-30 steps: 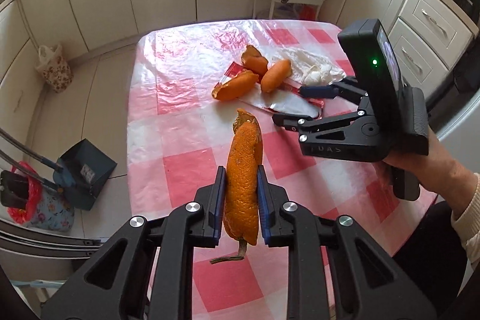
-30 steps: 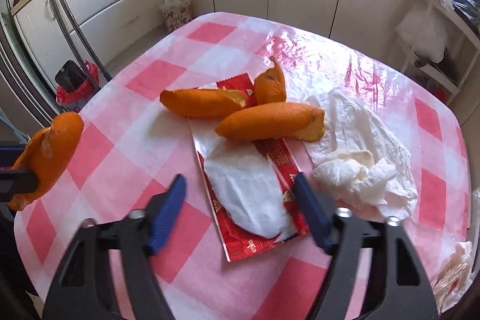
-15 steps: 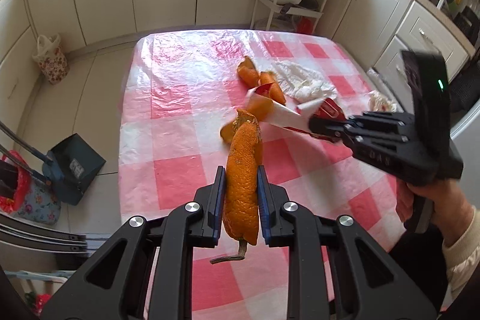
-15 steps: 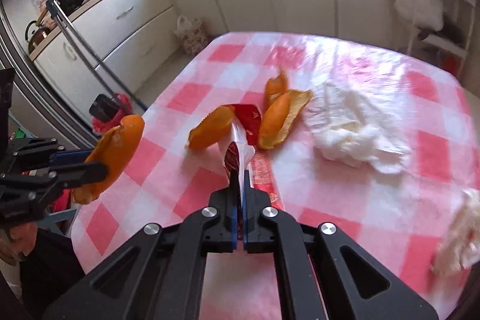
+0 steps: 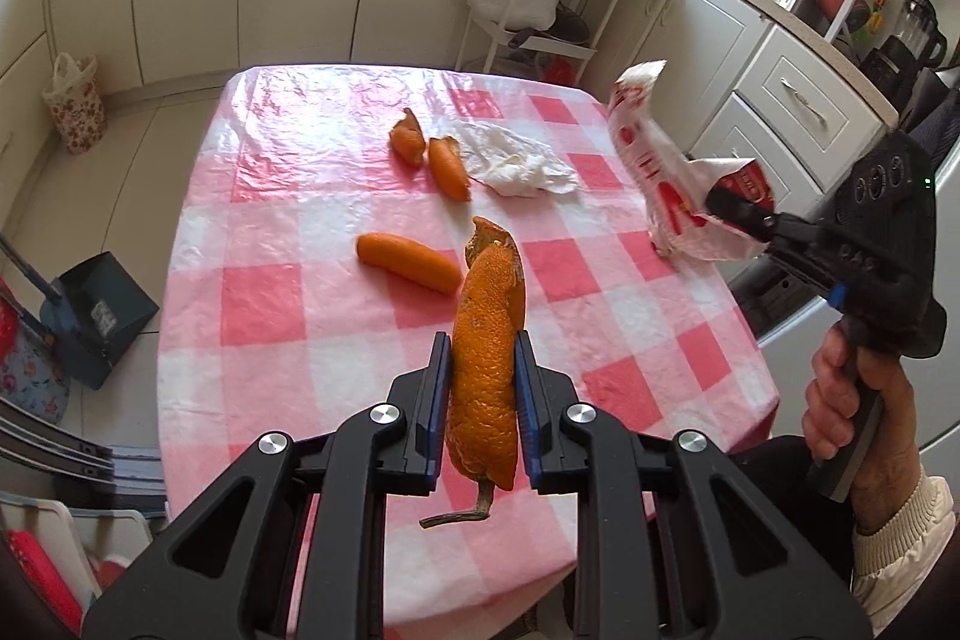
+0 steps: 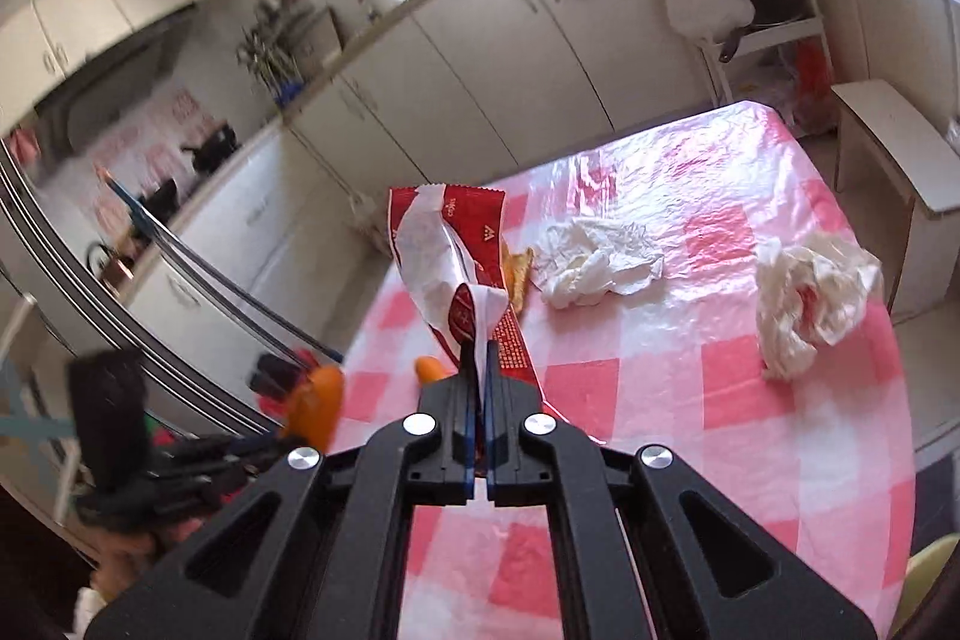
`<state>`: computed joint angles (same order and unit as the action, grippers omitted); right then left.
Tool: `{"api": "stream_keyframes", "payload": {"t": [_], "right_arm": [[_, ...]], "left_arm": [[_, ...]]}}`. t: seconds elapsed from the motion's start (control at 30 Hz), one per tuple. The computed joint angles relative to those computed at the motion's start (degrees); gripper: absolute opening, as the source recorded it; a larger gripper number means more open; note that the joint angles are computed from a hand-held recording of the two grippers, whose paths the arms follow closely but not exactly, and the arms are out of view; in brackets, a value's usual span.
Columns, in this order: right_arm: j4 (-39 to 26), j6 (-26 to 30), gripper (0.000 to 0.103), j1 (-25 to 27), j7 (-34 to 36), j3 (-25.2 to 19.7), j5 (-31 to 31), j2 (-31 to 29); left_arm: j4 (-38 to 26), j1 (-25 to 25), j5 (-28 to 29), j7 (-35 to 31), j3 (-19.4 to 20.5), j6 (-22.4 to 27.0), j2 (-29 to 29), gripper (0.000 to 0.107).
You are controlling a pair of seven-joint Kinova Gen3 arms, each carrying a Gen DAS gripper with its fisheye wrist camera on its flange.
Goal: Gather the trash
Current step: 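Carry the peel and red wrapper over the yellow bin and release the wrapper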
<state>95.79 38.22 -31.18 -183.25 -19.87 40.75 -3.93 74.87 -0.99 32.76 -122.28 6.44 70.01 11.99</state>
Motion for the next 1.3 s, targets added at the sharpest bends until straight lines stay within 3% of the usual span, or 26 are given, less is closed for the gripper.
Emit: {"api": "stream_keyframes", "payload": {"t": [0.17,0.33,0.63,0.93,1.3], "right_arm": [[3.76,2.19,0.003,0.71,-6.84,-4.40,4.50,-5.43],[6.29,7.58,0.003,3.15,-5.34,-8.31,0.87,-9.54],[12.99,12.42,0.003,9.56,-9.75,-15.74,-5.90,-18.71],[17.06,17.61,0.003,15.81,-9.77,-19.29,-15.25,-30.17],[21.44,24.05,0.004,21.91,-8.75,-21.30,-29.83,-41.42]], "left_arm": [[2.87,0.02,1.97,-1.60,0.14,-0.19,-1.85,0.019],[4.49,1.05,3.53,-3.01,0.24,-0.42,-3.05,0.019],[5.63,5.33,6.27,-3.39,1.73,0.00,-5.42,0.019],[4.49,14.88,4.29,-0.06,5.47,-0.36,-6.67,0.019],[-1.94,30.22,-5.54,11.26,11.26,-1.78,-1.61,0.019]]}}
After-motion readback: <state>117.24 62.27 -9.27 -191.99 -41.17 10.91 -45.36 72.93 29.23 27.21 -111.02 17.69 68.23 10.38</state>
